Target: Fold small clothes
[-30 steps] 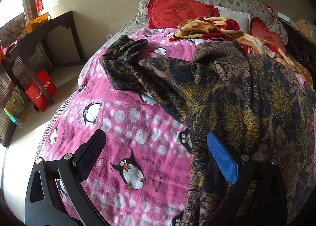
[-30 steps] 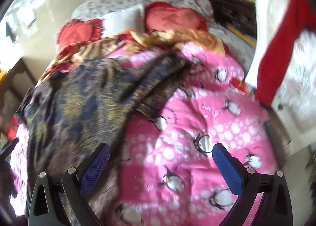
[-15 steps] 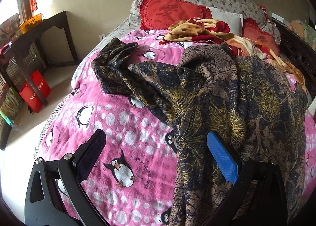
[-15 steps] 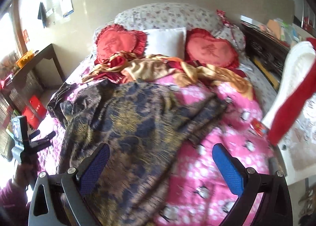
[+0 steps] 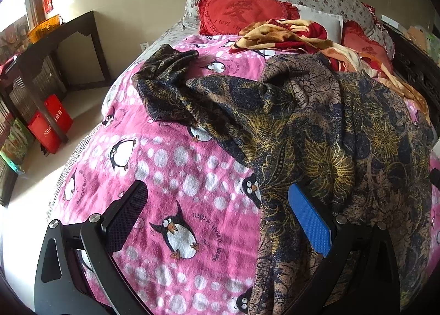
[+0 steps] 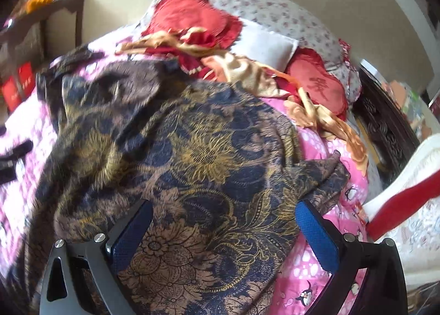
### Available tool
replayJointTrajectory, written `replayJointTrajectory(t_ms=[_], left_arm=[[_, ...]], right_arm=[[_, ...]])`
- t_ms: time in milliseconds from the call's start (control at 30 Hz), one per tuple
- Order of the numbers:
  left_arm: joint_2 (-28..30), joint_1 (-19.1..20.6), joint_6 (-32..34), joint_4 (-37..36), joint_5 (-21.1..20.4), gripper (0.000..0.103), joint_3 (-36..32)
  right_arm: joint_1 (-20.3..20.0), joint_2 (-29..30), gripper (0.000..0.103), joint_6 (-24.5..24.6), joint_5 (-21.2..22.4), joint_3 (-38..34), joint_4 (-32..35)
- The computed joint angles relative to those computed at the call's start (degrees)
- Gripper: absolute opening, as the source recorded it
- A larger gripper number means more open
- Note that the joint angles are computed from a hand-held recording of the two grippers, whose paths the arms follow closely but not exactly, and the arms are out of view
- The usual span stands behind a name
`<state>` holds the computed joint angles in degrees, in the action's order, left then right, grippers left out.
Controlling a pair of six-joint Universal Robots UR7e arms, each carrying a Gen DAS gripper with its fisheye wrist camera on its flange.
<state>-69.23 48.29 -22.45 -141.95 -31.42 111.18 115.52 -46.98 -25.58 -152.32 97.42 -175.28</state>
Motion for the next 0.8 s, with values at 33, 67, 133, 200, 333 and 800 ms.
replayJointTrajectory(t_ms=[33,67,133,200,333,800], left_arm=[[0.05,0.18,-0.25,0.05,-0.26,0.103,0.00],[0.09,0.38,-0.46,0.07,-0.47,0.103,0.03],[0.25,0.72,-0.60,0.13,-0.69,0.103,-0.01],[0.39,1.05,-0.66,0.37,-0.64,0.103,-0.06],[0.49,1.62,-0.91,0.00,-0.45,0.103,-0.06],[0.56,2.70,-1.52,-0.24,-0.52,0.103,-0.40]], right_arm=[[-0.03,0.70,0.103,-1.19,-0.90,0.04,-0.61],[-0.05,1.26,0.103,-2.31,-1.60,0.22,-1.34],[-0.09,2.02,0.103,-3.13,-2.65,0.32,-1.12],[-0.10,2.59,0.103,-4.25,-3.78,0.59,-1.18],[-0.19,3.61,0.103,-8.76,-6.06,1.73,-3.24],[-0.66,3.61,0.103,-6.67,-5.63,2.87,0.32]])
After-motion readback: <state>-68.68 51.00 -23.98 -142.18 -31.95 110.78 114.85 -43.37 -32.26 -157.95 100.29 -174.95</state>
